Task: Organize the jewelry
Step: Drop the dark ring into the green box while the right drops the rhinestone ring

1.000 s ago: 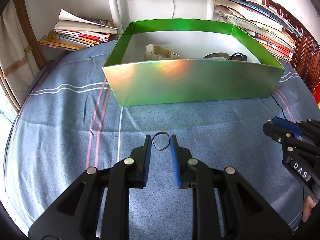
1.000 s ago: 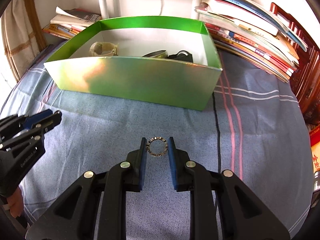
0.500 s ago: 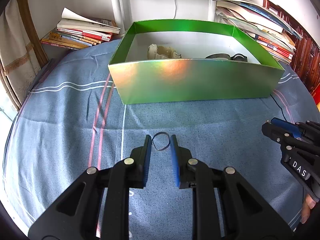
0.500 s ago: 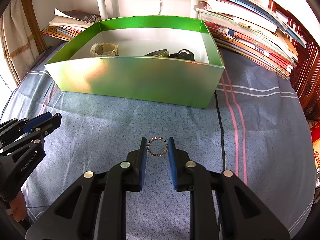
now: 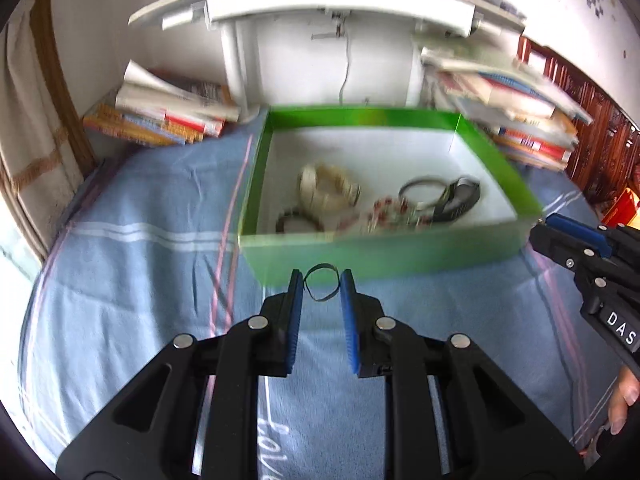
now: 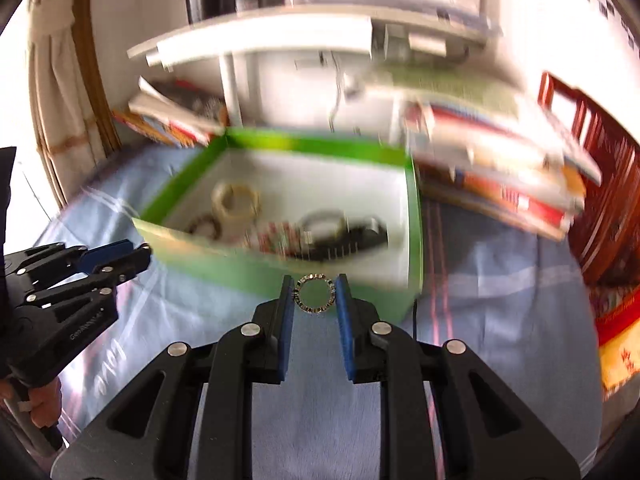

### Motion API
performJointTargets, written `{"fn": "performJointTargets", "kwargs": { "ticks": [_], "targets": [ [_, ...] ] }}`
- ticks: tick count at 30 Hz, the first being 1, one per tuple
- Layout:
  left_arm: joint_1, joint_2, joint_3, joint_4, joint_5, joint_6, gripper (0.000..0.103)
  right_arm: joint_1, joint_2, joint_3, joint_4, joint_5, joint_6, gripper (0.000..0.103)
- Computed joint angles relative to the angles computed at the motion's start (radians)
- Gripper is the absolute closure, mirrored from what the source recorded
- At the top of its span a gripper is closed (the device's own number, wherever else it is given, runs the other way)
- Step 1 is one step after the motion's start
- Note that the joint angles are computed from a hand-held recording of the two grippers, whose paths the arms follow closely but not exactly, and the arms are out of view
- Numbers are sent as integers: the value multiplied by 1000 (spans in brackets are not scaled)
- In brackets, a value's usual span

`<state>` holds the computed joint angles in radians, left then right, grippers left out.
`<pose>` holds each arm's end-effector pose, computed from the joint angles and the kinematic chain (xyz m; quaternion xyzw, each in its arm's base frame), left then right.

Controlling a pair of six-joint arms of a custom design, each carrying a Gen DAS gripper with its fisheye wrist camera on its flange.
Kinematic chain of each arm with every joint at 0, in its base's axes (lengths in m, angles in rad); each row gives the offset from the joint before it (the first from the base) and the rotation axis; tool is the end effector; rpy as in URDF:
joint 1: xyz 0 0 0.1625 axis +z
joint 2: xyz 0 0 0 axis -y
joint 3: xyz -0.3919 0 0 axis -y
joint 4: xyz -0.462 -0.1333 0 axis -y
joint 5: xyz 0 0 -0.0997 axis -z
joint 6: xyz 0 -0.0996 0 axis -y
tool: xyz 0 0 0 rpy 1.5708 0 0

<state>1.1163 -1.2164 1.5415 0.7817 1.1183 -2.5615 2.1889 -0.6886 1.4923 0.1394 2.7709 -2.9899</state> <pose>-0.0715 -0.5491 0.2578 0.4242 0.8498 -0.2099 0.2319 0.3597 -0.4360 -0.0088 0.0118 -0.8040 0.4378 0.4021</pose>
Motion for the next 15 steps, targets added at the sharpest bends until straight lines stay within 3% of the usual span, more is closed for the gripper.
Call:
{"fn": "performJointTargets", "kwargs": {
  "ticks": [2, 4, 10, 15],
  "targets": [
    [-15, 25, -45, -3, 5, -2, 84, -8, -24, 1, -97, 17, -129, 82],
    [-25, 60, -88, -13, 0, -1, 84, -35, -35, -13, -111, -4, -172, 82],
    [-30, 175, -181, -47, -24, 13, 84, -129, 13, -99, 1, -77, -124, 82],
    [-16, 239, -226, -37, -33, -2, 84, -162, 17, -101, 28, -99, -78, 80]
  ]
}}
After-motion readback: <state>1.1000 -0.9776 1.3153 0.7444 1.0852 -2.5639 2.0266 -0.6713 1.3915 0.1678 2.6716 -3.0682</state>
